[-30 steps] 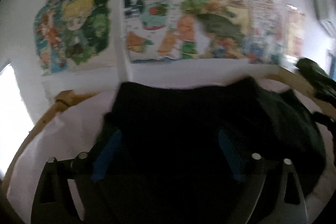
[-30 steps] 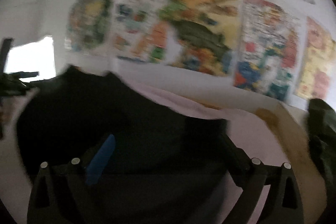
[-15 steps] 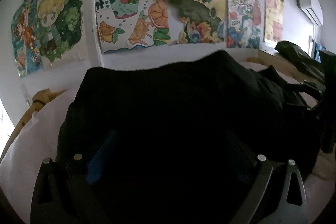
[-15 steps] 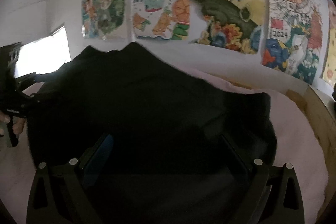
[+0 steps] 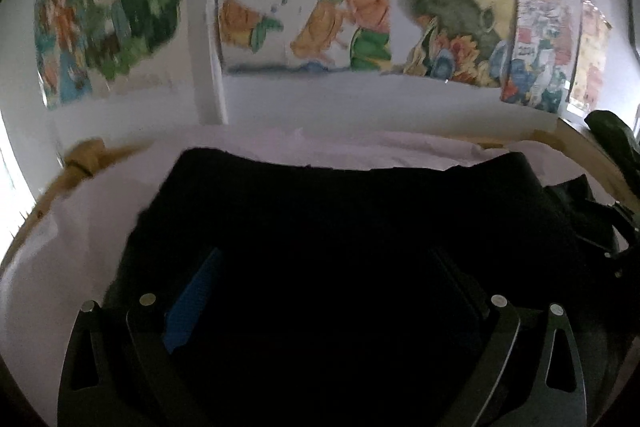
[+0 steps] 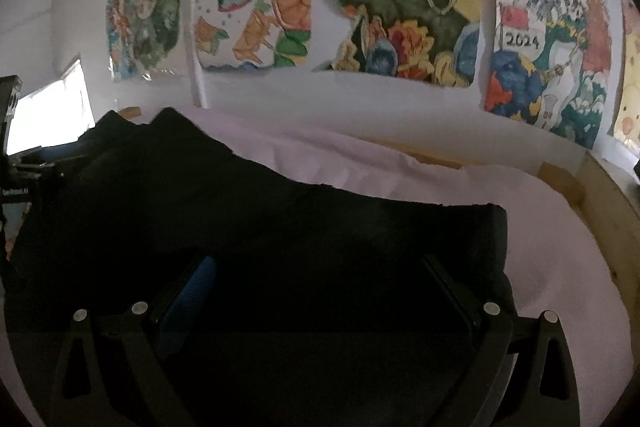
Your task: Fold large clothes
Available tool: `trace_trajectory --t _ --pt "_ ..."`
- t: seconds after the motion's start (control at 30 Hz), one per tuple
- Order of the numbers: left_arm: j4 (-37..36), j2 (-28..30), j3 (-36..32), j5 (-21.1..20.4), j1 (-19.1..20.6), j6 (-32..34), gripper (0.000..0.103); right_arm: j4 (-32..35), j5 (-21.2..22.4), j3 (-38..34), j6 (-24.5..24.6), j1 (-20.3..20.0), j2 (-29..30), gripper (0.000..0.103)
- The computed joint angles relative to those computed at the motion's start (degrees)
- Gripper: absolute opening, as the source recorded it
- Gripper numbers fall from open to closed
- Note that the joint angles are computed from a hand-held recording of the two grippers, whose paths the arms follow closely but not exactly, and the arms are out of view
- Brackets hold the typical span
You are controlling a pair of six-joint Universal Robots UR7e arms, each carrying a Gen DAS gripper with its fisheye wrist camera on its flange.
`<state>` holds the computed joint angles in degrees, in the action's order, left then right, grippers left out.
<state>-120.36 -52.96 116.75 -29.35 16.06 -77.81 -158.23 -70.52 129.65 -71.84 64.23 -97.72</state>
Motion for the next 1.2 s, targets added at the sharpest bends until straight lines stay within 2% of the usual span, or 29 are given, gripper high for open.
trace_trajectory --t 0.07,0.17,0.33,0.53,0.9,1.2 --pt "-4.4 -0.1 1.1 -1.2 1.4 2.7 0.101 -0.9 -1.7 -1.1 0.2 1.0 2.5 0.101" --pt "-8.8 0.4 2.3 -1.6 2.7 6.0 0.101 2.3 -3.8 -4.1 1.8 1.9 6.0 0.103" --pt "-17.3 1.4 3.8 -1.9 5.0 11.3 0.102 3.1 -2.7 -6.2 3.6 1.0 9.6 0.103" --pt "-22.9 1.9 4.9 -2.3 6.8 14.2 0.102 2.7 -3.7 -7.8 5.1 1.3 12.6 0.103" --pt "-22.2 2.4 4.6 -1.4 7.0 14.1 0.102 1.2 -3.6 -7.2 4.6 1.1 13.0 0.103" --pt "-22.5 3.0 4.8 -0.4 6.6 14.2 0.102 -0.7 -1.5 -5.7 3.9 0.2 12.2 0.103"
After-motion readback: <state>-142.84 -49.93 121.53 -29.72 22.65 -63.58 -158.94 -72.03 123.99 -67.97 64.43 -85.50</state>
